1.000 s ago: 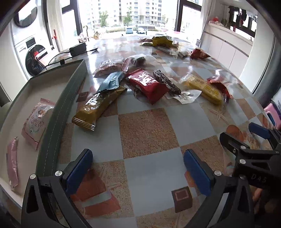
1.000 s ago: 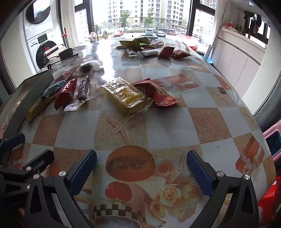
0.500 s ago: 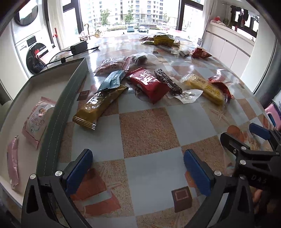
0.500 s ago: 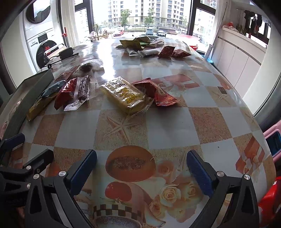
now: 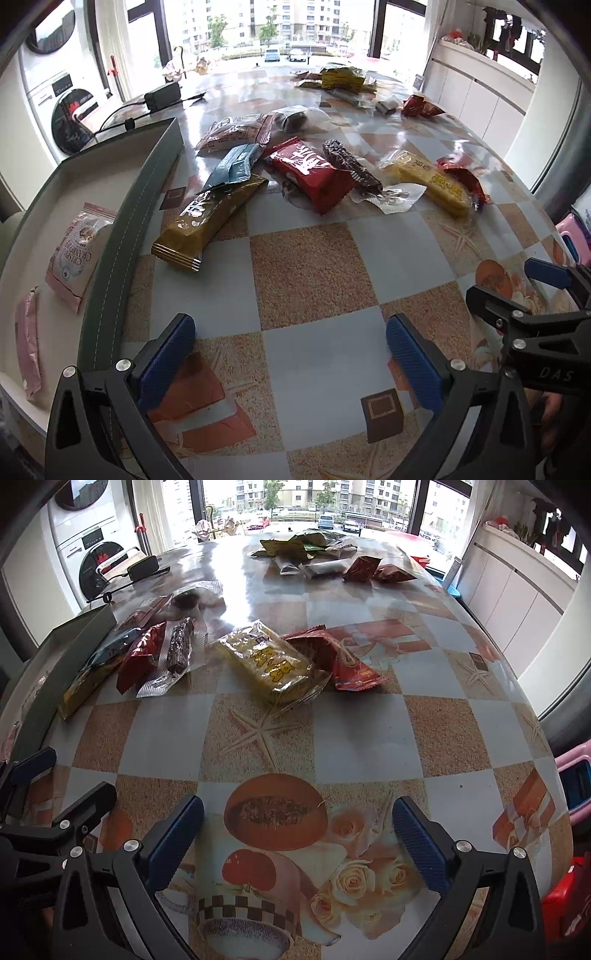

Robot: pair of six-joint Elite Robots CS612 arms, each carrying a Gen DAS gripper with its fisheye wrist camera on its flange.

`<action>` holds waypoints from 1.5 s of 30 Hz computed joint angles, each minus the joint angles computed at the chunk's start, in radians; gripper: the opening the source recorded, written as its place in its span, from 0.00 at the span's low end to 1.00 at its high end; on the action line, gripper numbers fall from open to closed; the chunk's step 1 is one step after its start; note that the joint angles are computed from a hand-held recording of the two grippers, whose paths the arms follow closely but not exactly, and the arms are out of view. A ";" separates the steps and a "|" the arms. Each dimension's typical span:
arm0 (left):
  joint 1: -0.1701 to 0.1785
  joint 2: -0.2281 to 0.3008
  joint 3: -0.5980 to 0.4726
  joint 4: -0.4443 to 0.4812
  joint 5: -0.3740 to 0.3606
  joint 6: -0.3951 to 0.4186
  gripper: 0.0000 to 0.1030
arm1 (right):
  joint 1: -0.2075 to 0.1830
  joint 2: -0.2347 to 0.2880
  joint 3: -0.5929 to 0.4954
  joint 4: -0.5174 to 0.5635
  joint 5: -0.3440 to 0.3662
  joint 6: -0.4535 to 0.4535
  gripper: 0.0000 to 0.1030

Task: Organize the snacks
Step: 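Withdraw both open tools from the tray toward the remaining snacks, then grasp the gold packet with the left tool while the right tool grasps the yellow packet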

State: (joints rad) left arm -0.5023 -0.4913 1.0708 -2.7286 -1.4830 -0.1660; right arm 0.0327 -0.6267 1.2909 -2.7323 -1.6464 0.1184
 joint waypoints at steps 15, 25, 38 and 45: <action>0.003 0.001 -0.028 0.078 -0.014 -0.003 1.00 | 0.004 -0.009 0.025 -0.032 -0.023 0.037 0.99; 0.006 -0.004 -0.009 0.035 -0.030 0.021 1.00 | 0.003 -0.010 0.035 -0.066 -0.016 -0.003 0.99; 0.043 0.055 -0.160 0.064 -0.062 -0.007 0.59 | -0.003 -0.005 0.008 -0.230 0.061 -0.132 0.99; 0.037 0.109 -0.274 0.160 -0.001 0.054 0.58 | -0.049 0.047 -0.107 -0.087 0.224 -0.146 0.58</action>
State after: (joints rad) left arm -0.4650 -0.3823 0.7964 -2.5685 -1.4843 -0.1116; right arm -0.0158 -0.5795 1.1843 -2.8188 -1.4224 -0.0272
